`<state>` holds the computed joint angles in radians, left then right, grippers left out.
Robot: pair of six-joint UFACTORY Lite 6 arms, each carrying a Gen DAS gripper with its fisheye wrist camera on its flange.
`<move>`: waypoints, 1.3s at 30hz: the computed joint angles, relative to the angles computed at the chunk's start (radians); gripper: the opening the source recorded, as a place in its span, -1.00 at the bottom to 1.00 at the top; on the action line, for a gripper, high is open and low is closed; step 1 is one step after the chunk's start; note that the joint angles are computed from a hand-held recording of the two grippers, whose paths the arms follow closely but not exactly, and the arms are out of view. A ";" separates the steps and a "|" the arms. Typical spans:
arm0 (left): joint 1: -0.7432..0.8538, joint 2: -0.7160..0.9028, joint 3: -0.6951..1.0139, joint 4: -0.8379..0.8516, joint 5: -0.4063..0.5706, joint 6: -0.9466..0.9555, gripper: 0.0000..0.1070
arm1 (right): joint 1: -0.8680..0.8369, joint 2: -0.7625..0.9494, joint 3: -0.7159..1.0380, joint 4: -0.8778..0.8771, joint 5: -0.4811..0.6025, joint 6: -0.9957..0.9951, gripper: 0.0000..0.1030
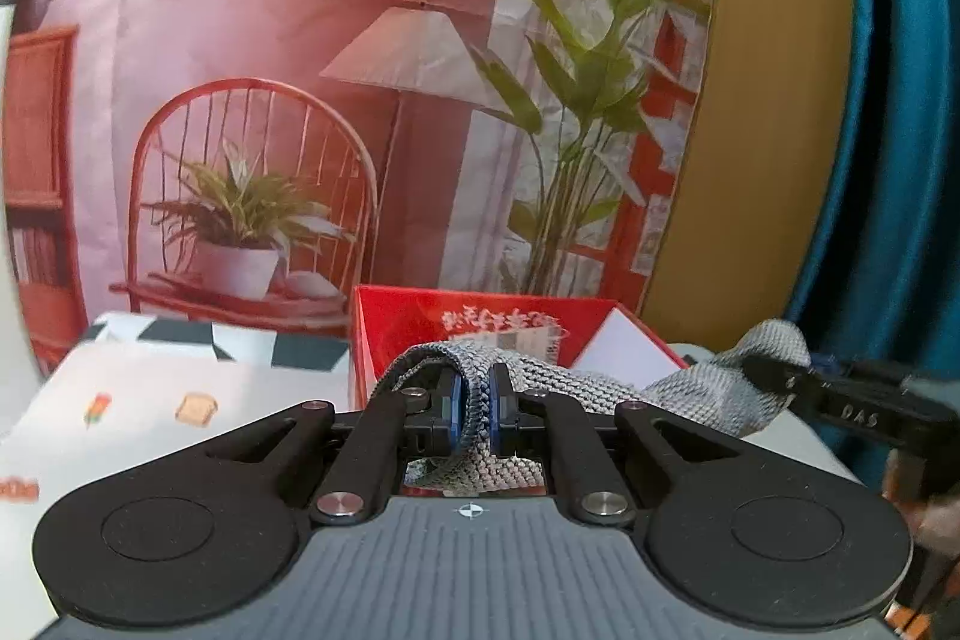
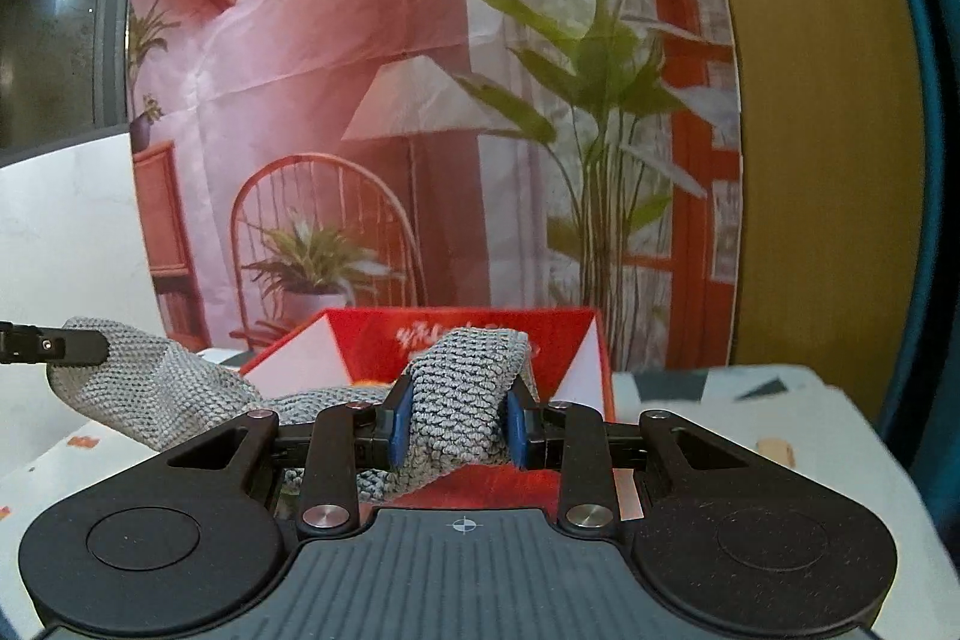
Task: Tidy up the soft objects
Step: 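Carry the grey knit cloth into the red box and open both grippers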
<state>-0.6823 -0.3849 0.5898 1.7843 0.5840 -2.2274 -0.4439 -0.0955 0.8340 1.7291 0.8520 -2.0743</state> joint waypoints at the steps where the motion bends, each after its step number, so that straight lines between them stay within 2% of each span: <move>1: 0.033 0.052 0.042 0.021 -0.029 -0.001 -0.82 | 0.025 0.023 0.033 0.013 -0.029 -0.010 -0.46; 5: 0.146 0.265 0.233 0.015 -0.144 0.057 -0.82 | 0.141 0.149 0.193 0.037 -0.173 -0.043 -0.47; 8: 0.200 0.387 0.352 -0.048 -0.220 0.135 -0.82 | 0.207 0.243 0.311 -0.012 -0.261 0.003 -0.47; 15: 0.271 0.622 0.564 -0.433 -0.337 0.517 -0.82 | 0.312 0.418 0.510 -0.280 -0.399 0.254 -0.47; 22: 0.310 0.722 0.627 -0.549 -0.385 0.624 -0.82 | 0.363 0.527 0.598 -0.555 -0.474 0.523 -0.47; 24: 0.314 0.741 0.649 -0.625 -0.393 0.711 -0.82 | 0.370 0.547 0.615 -0.600 -0.481 0.570 -0.47; 27: 0.311 0.745 0.649 -0.640 -0.389 0.737 -0.82 | 0.376 0.567 0.633 -0.658 -0.485 0.643 -0.47; 30: 0.319 0.723 0.620 -0.563 -0.406 0.671 -0.79 | 0.369 0.574 0.644 -0.674 -0.481 0.676 -0.43; 32: 0.313 0.709 0.611 -0.527 -0.385 0.648 -0.68 | 0.365 0.560 0.625 -0.655 -0.487 0.657 -0.34; 34: 0.312 0.686 0.595 -0.494 -0.376 0.628 -0.12 | 0.361 0.543 0.606 -0.627 -0.498 0.624 -0.28; 36: 0.308 0.645 0.559 -0.360 -0.371 0.509 0.08 | 0.359 0.520 0.582 -0.587 -0.515 0.581 -0.17; 39: 0.285 0.587 0.518 -0.255 -0.317 0.426 0.21 | 0.343 0.478 0.544 -0.475 -0.519 0.475 0.04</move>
